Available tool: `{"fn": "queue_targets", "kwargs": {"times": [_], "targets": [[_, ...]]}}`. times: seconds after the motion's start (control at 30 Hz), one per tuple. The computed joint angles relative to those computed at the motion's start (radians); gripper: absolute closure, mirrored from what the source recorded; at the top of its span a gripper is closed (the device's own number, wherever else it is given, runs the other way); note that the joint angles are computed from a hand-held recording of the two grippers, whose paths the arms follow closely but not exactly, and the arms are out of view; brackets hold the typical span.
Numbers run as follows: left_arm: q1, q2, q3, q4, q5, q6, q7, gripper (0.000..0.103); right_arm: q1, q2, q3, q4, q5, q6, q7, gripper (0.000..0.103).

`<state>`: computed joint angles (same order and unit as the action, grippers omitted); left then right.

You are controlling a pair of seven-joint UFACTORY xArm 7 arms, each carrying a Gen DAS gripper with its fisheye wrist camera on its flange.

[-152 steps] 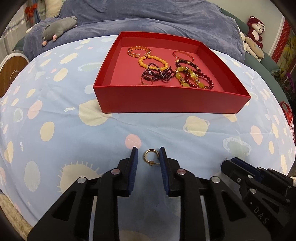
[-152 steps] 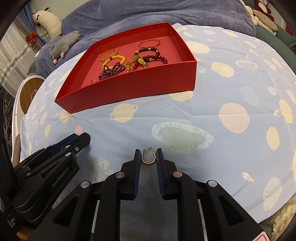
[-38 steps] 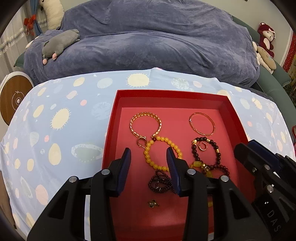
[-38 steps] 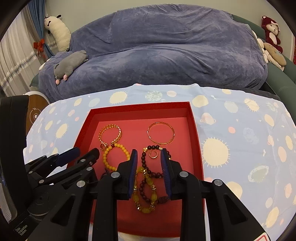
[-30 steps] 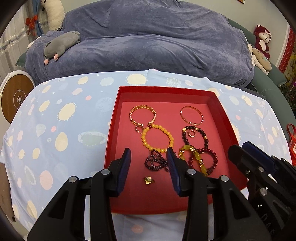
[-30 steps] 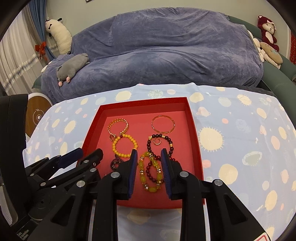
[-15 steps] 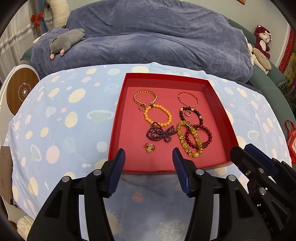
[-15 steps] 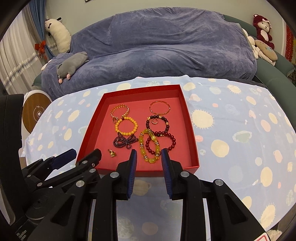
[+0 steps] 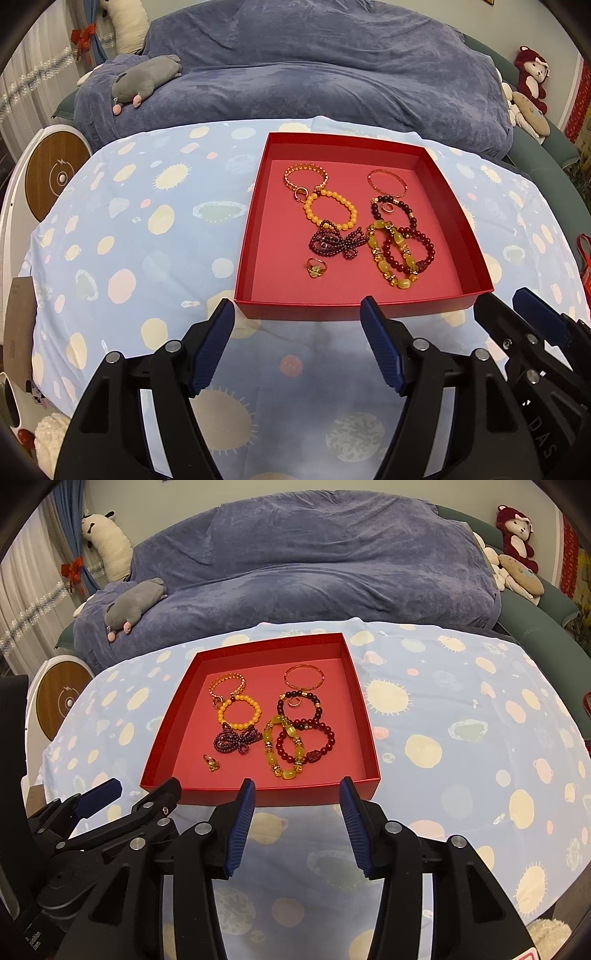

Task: Organize jewelry

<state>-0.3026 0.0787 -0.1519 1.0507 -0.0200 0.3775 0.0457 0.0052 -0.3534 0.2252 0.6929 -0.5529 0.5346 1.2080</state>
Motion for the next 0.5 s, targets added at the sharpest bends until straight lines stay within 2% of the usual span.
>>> {"fn": "queue_targets", "kwargs": {"times": [0.1,0.3,0.5], "targets": [[0.001,-0.006,0.006,-0.008,0.013,-0.003,-0.022,0.029,-0.006,-0.012,0.003,-0.009,-0.007,0.006,0.015,0.042],[0.005,-0.014,0.009,-0.020,0.031,-0.007,-0.037,0.025,-0.015,-0.023,0.017,-0.009,-0.029,0.044,0.040,0.028],[0.007,-0.018,0.011,-0.024,0.053,-0.007,-0.058,0.023,-0.015,-0.024,0.016,-0.012,-0.044,0.054,0.057,0.019]]}}
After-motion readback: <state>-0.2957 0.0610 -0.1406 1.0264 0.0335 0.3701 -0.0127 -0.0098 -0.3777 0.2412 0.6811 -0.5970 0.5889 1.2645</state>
